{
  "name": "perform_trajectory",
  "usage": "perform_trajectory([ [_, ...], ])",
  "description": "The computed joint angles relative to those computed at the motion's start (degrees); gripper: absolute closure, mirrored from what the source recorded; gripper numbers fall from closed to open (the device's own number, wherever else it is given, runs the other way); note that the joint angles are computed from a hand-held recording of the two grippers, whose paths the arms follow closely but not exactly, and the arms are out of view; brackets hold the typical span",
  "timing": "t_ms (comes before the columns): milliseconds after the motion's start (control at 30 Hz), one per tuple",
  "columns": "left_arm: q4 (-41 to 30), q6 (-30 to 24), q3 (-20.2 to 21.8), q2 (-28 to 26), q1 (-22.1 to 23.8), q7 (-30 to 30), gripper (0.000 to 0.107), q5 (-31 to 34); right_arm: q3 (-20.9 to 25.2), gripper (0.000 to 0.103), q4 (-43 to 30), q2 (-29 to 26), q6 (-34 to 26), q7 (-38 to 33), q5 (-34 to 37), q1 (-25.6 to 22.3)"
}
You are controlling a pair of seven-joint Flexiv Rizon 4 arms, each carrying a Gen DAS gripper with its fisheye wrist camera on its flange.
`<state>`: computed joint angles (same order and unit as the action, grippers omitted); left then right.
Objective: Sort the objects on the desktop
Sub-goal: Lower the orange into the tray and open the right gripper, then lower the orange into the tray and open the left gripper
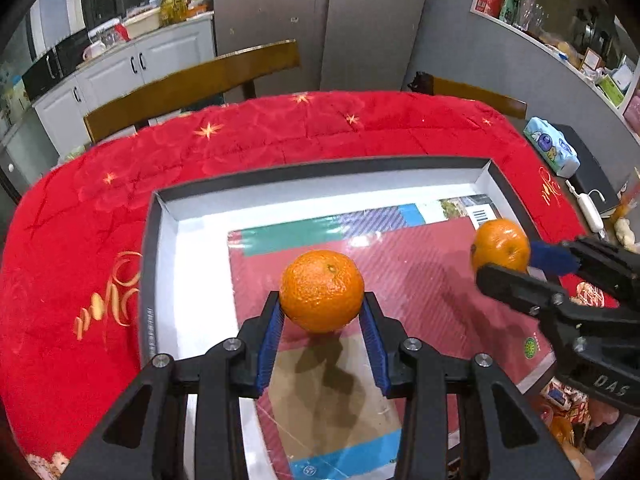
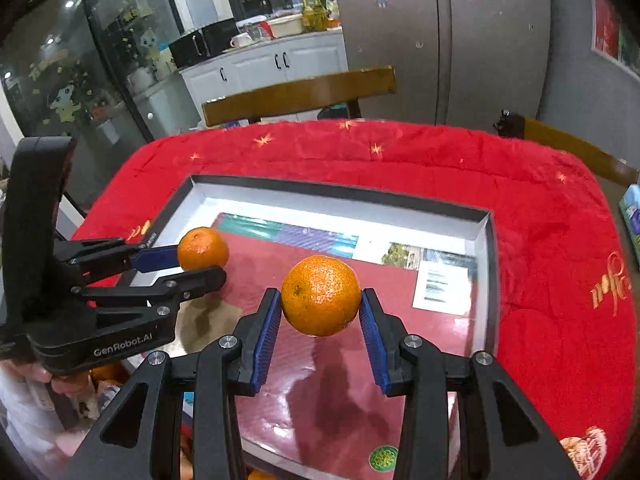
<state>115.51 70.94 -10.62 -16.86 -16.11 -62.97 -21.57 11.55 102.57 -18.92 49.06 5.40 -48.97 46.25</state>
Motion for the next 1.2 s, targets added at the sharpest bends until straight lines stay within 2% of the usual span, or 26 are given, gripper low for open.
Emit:
perform_trajectory([
  [300, 0.5, 0.1, 0.0, -0.4, -0.7, 0.0, 0.067, 0.6, -0.1, 0.064, -0.6, -1.7, 0.0, -1.9, 2.0, 0.5],
  [433, 0.4, 0.1, -0.2, -0.5, -0.5, -0.5, 0.067, 0.8, -0.3, 0.064, 0.3, -1.5, 2.4, -0.8, 2.4, 0.1],
  [667, 0.1, -0.1, 0.3, -0.7, -0.9, -1.4, 0.067, 2.1, -0.6, 0.063, 0.3, -1.5, 2.5, -0.1, 1.9, 0.3],
  [900, -1.5, -2.7, 2.5, -0.9, -2.0, -6.0, 0.067, 6.7, -0.6, 0.062, 0.6, -1.4, 3.0, 0.1, 1.7, 0.2],
  [933, -1.6, -2.8, 2.8, -0.9, -2.1, -6.5, 0.066, 7.3, -0.7, 0.059, 0.8, -1.2, 3.5, 0.4, 1.3, 0.1],
  [967, -2.1, -3.3, 3.5, -0.9, -2.5, -7.8, 0.065, 8.9, -0.8, 0.057, 1.1, -1.0, 4.2, 0.8, 0.9, 0.0],
  [1033, -3.2, -4.5, 5.1, -1.0, -3.5, -10.4, 0.058, 12.4, -0.9, 0.046, 1.8, -0.7, 6.0, 1.6, 0.2, -0.3],
  [1100, -3.8, -5.3, 5.5, -0.9, -3.7, -11.7, 0.039, 14.6, -1.1, 0.038, 2.3, -0.2, 7.0, 2.7, -0.5, -0.5],
  [1200, -3.3, -5.3, 4.5, -0.2, -2.6, -11.0, 0.020, 13.8, -1.3, 0.027, 3.0, 0.9, 6.9, 4.3, -2.4, -0.6],
])
